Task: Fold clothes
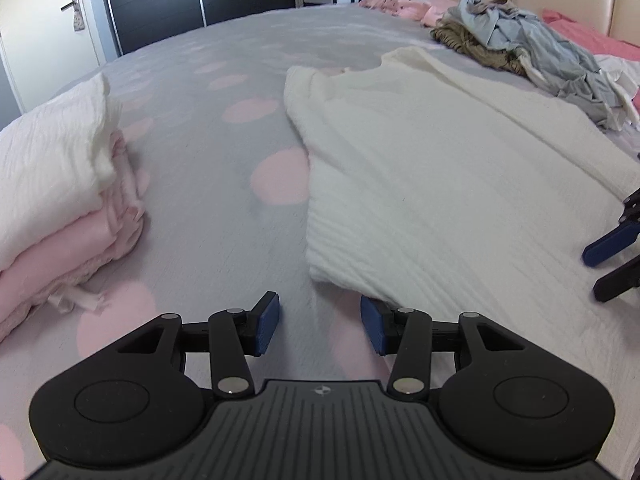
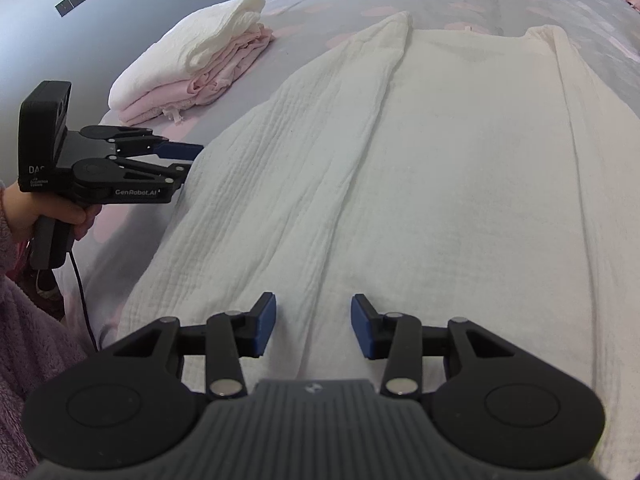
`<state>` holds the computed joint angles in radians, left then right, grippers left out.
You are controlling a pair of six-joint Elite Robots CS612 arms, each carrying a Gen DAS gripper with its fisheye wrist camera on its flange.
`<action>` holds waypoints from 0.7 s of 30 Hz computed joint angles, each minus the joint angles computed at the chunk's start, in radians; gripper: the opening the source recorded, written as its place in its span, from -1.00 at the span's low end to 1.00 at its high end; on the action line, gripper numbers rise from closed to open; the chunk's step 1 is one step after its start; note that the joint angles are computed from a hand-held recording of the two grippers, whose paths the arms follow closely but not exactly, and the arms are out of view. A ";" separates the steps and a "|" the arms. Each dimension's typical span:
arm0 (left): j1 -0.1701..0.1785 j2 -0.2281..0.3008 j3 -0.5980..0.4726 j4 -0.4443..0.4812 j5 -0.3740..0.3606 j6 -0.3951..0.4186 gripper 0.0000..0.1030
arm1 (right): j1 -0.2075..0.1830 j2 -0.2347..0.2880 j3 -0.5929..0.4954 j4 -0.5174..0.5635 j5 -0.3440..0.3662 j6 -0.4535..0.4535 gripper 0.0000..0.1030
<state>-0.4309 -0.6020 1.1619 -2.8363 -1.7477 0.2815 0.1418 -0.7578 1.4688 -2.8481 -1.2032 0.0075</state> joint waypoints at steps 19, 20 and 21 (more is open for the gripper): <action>-0.017 0.029 -0.030 -0.123 -0.058 -0.021 0.01 | 0.005 0.013 -0.024 0.023 0.016 -0.018 0.13; -0.017 0.028 -0.036 -0.117 -0.072 -0.020 0.01 | 0.005 0.012 -0.023 0.023 0.015 -0.023 0.13; -0.018 0.028 -0.040 -0.111 -0.082 -0.019 0.01 | 0.005 0.012 -0.022 0.022 0.016 -0.024 0.13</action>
